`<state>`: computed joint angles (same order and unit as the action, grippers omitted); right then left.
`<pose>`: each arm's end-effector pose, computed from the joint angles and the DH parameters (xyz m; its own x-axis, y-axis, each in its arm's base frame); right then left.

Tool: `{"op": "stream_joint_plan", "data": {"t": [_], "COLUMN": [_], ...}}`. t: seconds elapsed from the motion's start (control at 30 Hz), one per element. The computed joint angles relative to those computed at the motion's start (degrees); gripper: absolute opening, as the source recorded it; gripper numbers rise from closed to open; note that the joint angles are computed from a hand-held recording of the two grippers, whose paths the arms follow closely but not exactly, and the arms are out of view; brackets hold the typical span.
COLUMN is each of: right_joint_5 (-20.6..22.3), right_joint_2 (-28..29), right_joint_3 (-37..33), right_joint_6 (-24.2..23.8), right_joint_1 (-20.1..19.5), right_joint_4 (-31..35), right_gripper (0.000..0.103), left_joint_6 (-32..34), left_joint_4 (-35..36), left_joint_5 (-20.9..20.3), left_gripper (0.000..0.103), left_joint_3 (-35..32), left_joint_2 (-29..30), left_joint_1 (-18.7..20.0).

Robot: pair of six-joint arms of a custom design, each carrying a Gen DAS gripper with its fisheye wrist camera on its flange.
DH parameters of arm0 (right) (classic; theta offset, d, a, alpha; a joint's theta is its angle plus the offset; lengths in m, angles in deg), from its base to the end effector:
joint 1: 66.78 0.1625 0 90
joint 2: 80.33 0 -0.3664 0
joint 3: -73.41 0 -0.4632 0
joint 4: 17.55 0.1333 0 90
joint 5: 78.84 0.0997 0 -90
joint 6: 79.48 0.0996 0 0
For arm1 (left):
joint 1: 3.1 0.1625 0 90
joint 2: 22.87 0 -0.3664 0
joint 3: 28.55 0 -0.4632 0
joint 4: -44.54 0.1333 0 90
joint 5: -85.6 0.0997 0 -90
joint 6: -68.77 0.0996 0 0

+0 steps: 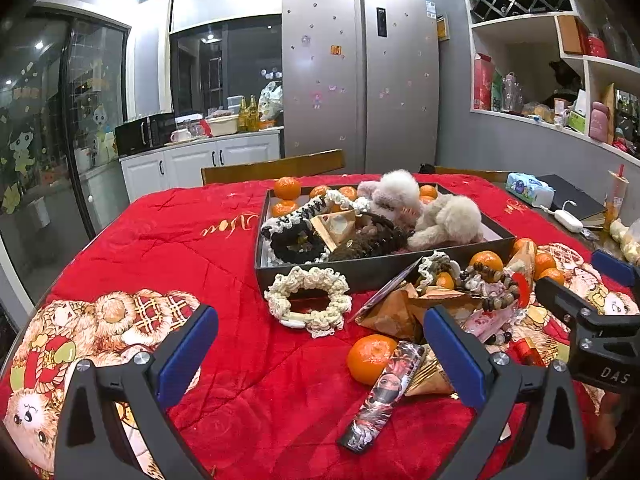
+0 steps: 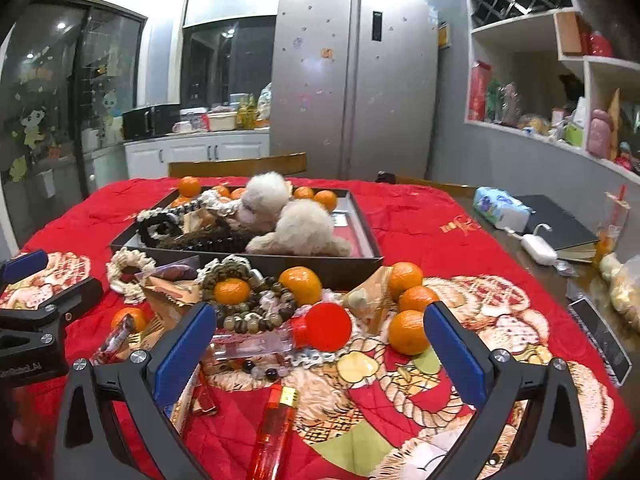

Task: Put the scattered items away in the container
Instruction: 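Withdraw both tools from the tray back toward the scattered items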

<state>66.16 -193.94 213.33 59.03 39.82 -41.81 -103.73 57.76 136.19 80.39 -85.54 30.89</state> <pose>0.1415 -0.2938 0.1912 -0.5802 0.4422 0.6840 -0.5267 0.4368 -0.7292 -0.2563 -0.4098 0.0364 -0.6000 0.5193 -0.6085 0.7995 0.4174 -0.4320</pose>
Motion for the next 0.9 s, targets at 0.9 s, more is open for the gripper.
{"op": "stream_joint_plan", "data": {"t": [0.9], "right_joint_5": [-0.5], "right_joint_2": [0.8], "right_joint_3": [-1.2], "right_joint_6": [3.2], "right_joint_1": [-0.6], "right_joint_4": [3.9], "right_gripper": [0.103], "left_joint_6": [2.0], "left_joint_4": [-2.0], "left_joint_5": [-0.7], "left_gripper": [0.103], "left_joint_3": [1.4], "left_joint_2": [-0.8], "left_joint_1": [-0.9]}}
